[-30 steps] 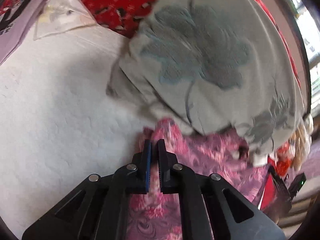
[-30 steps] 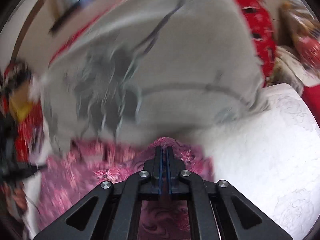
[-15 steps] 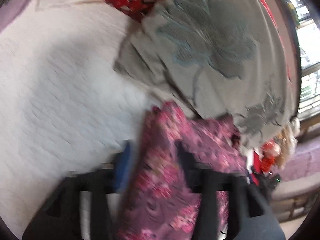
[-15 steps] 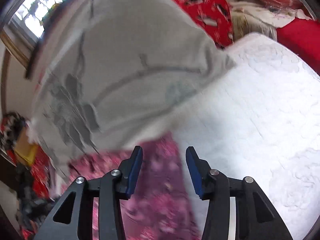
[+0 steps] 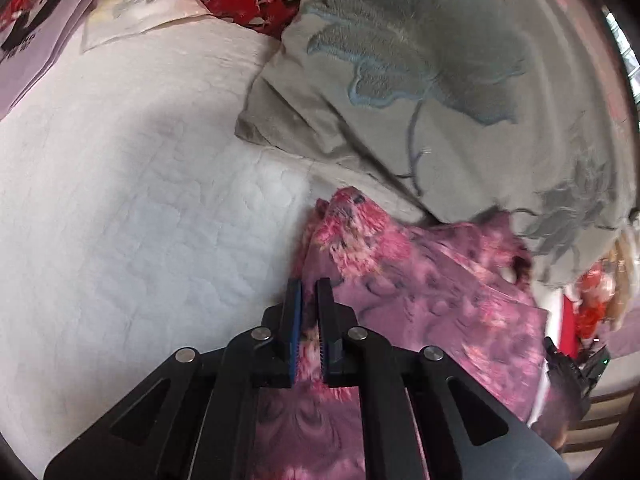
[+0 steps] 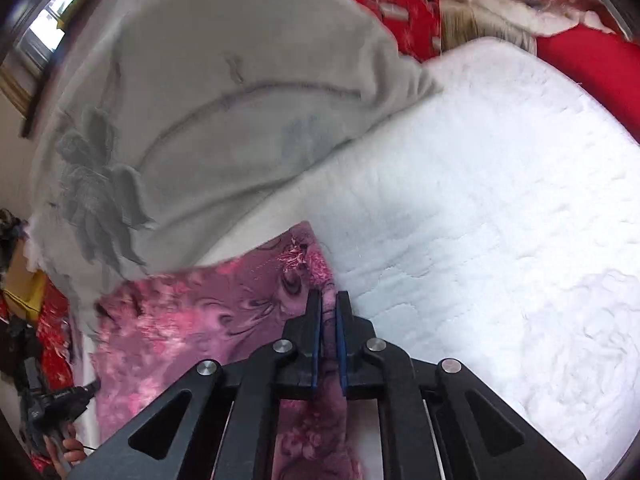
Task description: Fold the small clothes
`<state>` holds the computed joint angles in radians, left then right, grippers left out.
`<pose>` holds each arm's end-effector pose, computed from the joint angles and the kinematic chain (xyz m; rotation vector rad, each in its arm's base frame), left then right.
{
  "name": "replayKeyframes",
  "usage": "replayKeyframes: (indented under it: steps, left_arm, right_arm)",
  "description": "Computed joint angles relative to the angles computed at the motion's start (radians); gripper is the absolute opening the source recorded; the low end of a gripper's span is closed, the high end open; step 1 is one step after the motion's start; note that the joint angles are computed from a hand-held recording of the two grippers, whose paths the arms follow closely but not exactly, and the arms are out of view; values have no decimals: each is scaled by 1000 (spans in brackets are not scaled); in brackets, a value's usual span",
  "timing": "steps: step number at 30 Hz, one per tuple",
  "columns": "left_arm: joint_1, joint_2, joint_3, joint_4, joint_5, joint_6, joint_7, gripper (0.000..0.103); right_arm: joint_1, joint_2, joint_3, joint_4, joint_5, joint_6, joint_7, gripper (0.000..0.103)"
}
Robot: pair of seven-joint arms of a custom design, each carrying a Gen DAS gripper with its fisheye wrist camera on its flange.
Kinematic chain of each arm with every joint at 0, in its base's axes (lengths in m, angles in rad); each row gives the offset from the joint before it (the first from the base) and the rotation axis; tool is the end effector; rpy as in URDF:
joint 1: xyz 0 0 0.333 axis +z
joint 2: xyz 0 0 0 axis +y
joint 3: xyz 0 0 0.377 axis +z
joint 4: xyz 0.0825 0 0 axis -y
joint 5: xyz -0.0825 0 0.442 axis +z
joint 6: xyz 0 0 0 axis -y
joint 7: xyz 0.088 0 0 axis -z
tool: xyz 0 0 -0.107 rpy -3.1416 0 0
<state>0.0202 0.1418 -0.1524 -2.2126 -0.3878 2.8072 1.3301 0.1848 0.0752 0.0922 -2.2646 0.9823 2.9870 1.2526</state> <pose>0.6268 -0.0630 0.3814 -2.5323 1.5835 -0.7542 0.5919 0.1067 0.3996 -1.4001 1.9726 -0.1270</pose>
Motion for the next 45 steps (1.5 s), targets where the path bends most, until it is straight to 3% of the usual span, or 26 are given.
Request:
replayKeyframes:
  steps: [1, 3, 4, 5, 6, 7, 10, 12, 13, 14, 15, 18, 20, 25, 27, 29, 31, 33, 35, 37, 39, 42, 43, 45]
  left_arm:
    - [7, -41, -6, -39, -26, 3, 24, 6]
    - [10, -126, -27, -120, -204, 22, 165, 7]
    - [-5, -174, -25, -161, -338, 11, 272, 11]
    - [-31, -220, -15, -203, -448, 3, 352, 14]
    - [-54, -258, 0, -237, -510, -3, 390, 22]
    - [-85, -295, 11, -274, -576, -6, 422, 28]
    - [-161, -358, 51, -351, -703, -36, 473, 32]
    - [-170, -349, 49, -362, -655, -68, 403, 32]
    - [-175, -339, 43, -363, -628, -65, 367, 32]
    - [-180, -345, 43, -371, -620, -58, 351, 32]
    - [-186, -367, 42, -387, -609, -51, 331, 32]
    - [-207, -398, 62, -407, -603, -51, 288, 32]
    - [-222, -409, 79, -420, -630, -59, 297, 32]
    - [-222, -455, 89, -464, -629, -64, 268, 31]
    - [-195, -493, 74, -495, -540, -67, 181, 31]
    - [-213, -523, 99, -510, -543, -53, 177, 31]
    - [-243, -550, 128, -517, -579, -30, 198, 31]
    - [-256, -555, 138, -504, -578, -13, 204, 31]
    - [-273, -533, 145, -469, -580, 3, 216, 32]
    - [-288, -497, 146, -434, -591, 23, 233, 40]
    - [-284, -455, 127, -408, -569, 41, 222, 45]
    - [-242, -384, 78, -387, -439, 32, 127, 45]
    - [-227, -355, 67, -383, -393, 16, 91, 44]
    - [-256, -340, 98, -393, -490, 22, 193, 43]
  right_arm:
    - [-5, -25, 7, -13, 57, -3, -42, 13]
    - [0, -113, -3, -65, 204, -59, -182, 15]
    - [13, -149, -15, -96, 201, -67, -187, 25]
    - [30, -189, -24, -134, 215, -77, -211, 43]
    - [45, -230, -30, -179, 197, -88, -203, 49]
    - [56, -271, -35, -227, 172, -95, -183, 50]
    - [69, -378, -40, -359, 78, -109, -100, 50]
    - [104, -393, -51, -404, 78, -108, -75, 50]
    - [141, -392, -58, -412, 112, -70, -98, 44]
    - [177, -403, -72, -420, 141, -36, -141, 16]
    - [208, -417, -104, -419, 165, -46, -186, 10]
    - [325, -492, -186, -423, 375, 51, -377, 9]
    - [321, -511, -190, -434, 410, 69, -390, 8]
    - [184, -461, -107, -486, 95, 5, -75, 6]
    - [212, -459, -141, -494, 89, 3, -63, 7]
    - [191, -488, -122, -509, 25, 6, 27, 14]
    - [133, -528, -65, -531, -91, 13, 173, 15]
    - [206, -562, -117, -534, -44, 61, 143, 16]
    - [290, -571, -172, -520, -30, 106, 117, 25]
    - [368, -564, -221, -499, -37, 130, 89, 30]
    - [447, -528, -267, -464, -53, 148, 64, 30]
    - [556, -460, -338, -427, -70, 159, 41, 30]
    - [573, -436, -344, -419, -65, 159, 29, 30]
    - [501, -358, -294, -400, -212, 61, 132, 30]
